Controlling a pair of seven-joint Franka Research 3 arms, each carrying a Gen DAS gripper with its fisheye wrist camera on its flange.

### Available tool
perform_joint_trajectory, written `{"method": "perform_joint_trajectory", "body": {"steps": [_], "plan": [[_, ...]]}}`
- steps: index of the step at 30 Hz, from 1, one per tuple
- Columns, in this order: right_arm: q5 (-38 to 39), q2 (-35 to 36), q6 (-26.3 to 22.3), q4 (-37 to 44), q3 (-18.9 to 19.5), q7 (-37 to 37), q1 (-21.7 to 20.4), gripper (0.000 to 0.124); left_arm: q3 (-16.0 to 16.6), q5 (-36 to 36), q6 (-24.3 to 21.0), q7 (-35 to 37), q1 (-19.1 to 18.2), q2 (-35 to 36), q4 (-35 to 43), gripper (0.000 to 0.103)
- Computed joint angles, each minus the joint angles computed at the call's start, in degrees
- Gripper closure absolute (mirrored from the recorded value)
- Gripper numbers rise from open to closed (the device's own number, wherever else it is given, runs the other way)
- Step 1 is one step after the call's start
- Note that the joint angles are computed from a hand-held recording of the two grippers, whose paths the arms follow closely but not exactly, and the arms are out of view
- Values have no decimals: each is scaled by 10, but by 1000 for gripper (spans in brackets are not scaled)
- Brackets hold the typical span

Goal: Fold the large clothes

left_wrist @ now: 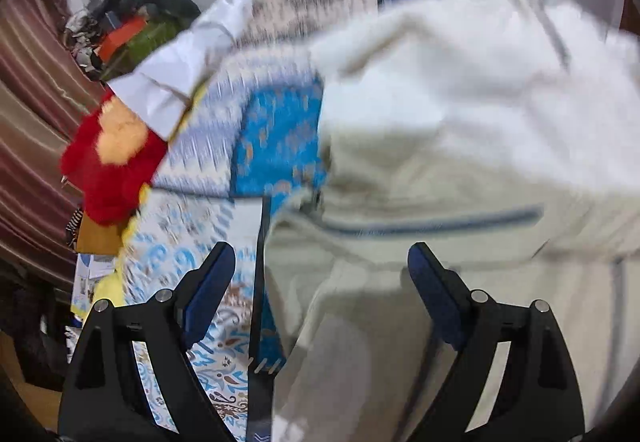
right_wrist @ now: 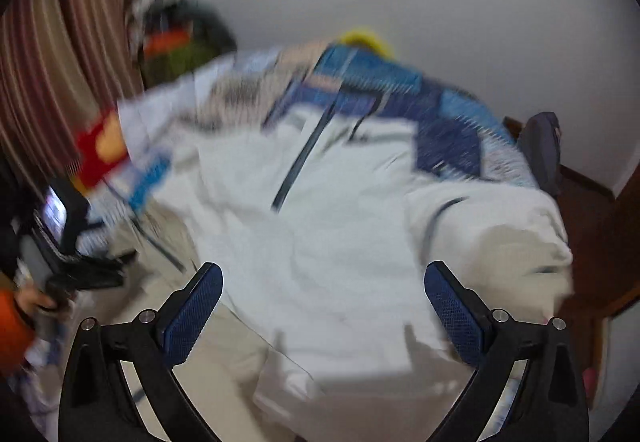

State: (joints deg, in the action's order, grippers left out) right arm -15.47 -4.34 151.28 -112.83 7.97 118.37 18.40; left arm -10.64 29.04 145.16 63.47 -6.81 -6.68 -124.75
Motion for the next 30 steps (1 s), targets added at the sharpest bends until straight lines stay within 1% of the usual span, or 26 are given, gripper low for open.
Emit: {"method": "perform_joint_trajectory", "body": {"steps": [2,4,8,10,12,16,18,21,22,24,25,26,27,28,29,30], "plan": [[32,-40,14,-26,-13,7,-11,22,-2,-15,9,-4,-5,-4,17,14],[73,-67,15,-42,-21,10,-25,22,-7,-23,14,-6,-11,-2,36,14],[155,-103,9,-75,-45,5,-61,22,-19,-45,16,3,-31,26,85,14],[190,-108,3,-87,-56,9,-80,22,-25,-62,12,7,-45,49,110,14],[237,-105,2,-98,-72,-3,-91,22,-29,-77,8,19,-57,74,132,14],[319,-69,7,-101,-96,-10,-114,22,-37,-72,-6,24,-83,131,173,14],[364,-41,8,-93,-105,-21,-119,22,-39,-70,-14,28,-95,156,190,14],[454,11,13,-73,-116,-55,-126,22,-39,-65,-28,37,-112,187,208,14],[475,27,12,-65,-115,-63,-129,22,-35,-52,-21,26,-118,190,204,13],[510,59,11,-46,-111,-75,-136,25,-26,-27,8,-2,-124,181,183,9],[521,76,12,-34,-108,-78,-139,31,-26,-28,16,-3,-122,179,177,7],[526,93,13,-21,-105,-82,-142,39,-28,-44,26,3,-116,177,169,4],[529,107,14,-9,-101,-82,-144,42,-30,-60,31,7,-112,178,166,3],[530,115,21,-3,-98,-80,-145,50,-35,-92,36,18,-103,178,161,1],[528,122,36,1,-95,-72,-144,62,-42,-135,41,38,-92,178,156,1],[521,128,45,7,-93,-63,-142,70,-48,-176,42,60,-81,177,153,1]]}}
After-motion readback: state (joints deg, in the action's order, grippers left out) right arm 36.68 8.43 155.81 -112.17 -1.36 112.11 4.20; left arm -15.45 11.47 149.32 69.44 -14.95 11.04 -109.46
